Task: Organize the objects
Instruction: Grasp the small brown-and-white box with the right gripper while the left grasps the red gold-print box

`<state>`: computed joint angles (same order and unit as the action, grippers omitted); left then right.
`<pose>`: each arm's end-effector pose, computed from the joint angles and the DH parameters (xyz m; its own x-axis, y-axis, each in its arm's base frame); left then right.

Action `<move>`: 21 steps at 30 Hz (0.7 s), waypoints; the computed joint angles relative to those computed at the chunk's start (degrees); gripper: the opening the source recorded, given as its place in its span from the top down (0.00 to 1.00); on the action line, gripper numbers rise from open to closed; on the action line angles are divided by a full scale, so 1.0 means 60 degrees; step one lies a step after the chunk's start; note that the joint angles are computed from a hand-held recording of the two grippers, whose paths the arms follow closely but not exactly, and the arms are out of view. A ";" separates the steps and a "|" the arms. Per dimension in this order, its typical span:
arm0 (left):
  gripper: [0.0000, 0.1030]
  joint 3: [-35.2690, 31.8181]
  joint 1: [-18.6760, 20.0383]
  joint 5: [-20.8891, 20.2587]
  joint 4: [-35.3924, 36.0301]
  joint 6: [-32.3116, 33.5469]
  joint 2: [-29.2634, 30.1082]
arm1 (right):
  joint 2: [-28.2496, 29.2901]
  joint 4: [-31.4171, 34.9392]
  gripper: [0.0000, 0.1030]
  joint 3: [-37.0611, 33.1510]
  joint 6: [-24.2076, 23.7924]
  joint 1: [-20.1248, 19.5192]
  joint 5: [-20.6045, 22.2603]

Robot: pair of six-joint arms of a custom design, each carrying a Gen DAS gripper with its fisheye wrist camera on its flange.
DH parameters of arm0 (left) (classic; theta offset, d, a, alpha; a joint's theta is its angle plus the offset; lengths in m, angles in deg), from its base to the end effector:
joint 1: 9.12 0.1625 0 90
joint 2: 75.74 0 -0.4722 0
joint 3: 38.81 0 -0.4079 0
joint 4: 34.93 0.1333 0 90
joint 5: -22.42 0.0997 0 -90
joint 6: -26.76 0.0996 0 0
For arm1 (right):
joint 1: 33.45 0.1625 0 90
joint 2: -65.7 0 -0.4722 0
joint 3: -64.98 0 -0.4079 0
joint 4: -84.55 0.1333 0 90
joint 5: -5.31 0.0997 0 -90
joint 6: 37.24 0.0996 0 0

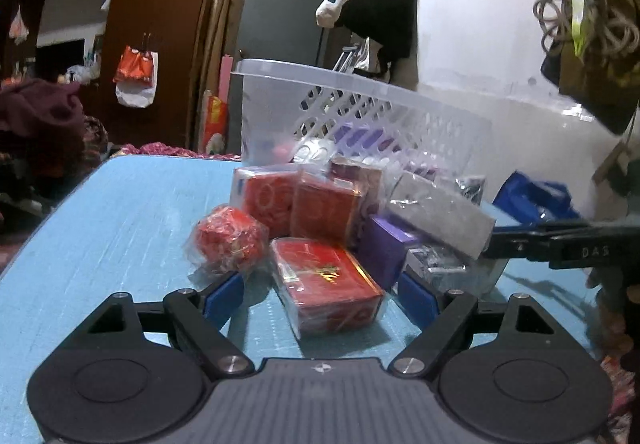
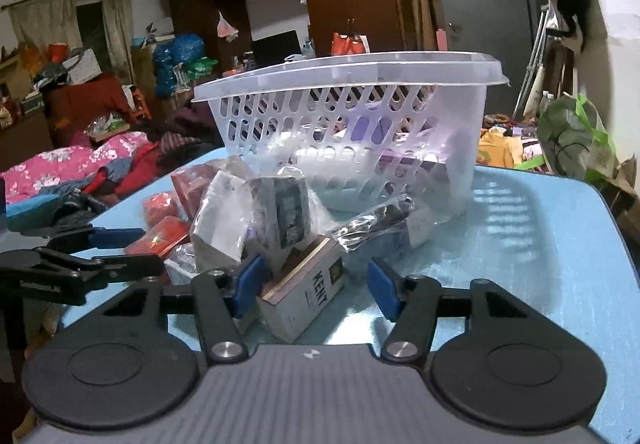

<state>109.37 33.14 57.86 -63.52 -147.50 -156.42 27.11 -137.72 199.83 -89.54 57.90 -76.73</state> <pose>-0.0148 -0.3032 0.1378 -0.8083 0.0450 -0.5870 0.5485 0.4200 -0.7231 0.1580 -0.4597 0.0304 -0.5892 -0.7039 0.3967 -0.7935 0.4117 -0.4482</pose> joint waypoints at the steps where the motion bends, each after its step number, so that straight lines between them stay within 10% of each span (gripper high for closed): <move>1: 0.15 -0.0009 -0.0075 -0.0142 0.0012 -0.0034 0.0092 | 0.0008 -0.0007 0.42 0.0000 -0.0052 -0.0006 0.0022; 14: 0.16 0.0109 -0.0545 -0.0960 -0.0419 -0.0061 0.0597 | -0.0024 0.0050 0.48 0.0298 -0.0862 -0.0219 0.0600; 21: 0.16 0.0182 -0.0517 -0.0818 -0.0685 0.0303 0.0534 | 0.0046 -0.0673 0.71 0.0503 -0.0533 -0.0315 0.0243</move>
